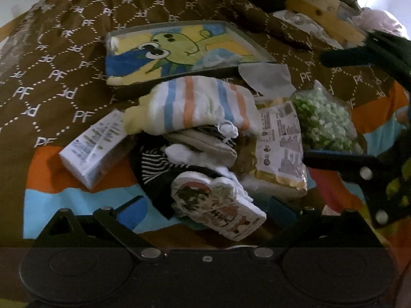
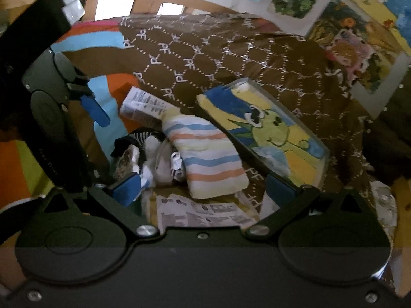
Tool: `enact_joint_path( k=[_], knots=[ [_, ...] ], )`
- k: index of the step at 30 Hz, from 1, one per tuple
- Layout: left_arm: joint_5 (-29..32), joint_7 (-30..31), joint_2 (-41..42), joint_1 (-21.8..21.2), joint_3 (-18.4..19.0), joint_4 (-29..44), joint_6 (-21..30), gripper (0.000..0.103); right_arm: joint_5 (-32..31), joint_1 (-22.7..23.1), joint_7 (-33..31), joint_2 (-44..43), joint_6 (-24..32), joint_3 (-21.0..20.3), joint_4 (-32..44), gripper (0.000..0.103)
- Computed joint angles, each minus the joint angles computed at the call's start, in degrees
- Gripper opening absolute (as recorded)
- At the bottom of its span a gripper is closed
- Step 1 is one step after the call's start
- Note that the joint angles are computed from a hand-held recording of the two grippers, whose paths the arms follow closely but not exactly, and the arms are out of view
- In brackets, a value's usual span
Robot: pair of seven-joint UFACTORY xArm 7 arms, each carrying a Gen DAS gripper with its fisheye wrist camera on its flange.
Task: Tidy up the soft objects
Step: 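Move both tools down toward the pile of socks and packages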
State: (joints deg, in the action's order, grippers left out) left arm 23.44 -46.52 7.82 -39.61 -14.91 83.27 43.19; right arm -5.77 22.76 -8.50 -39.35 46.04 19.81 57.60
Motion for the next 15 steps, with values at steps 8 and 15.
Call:
enact_joint_path(
  k=[8,15],
  knots=[
    [-6.73,2.42,-2.10,2.66,-0.36,-7.87,-9.68,0.085,1.72,3.02,-5.31,0.40,-5.95,-3.37,-6.75,0.071],
    [-15.15,11.44,-1.79,4.30,-1.07,-11.52,-16.63,0.084,3.95,4.69,-7.08,0.63,-8.18,-4.09,-9.33,0.053]
  ],
)
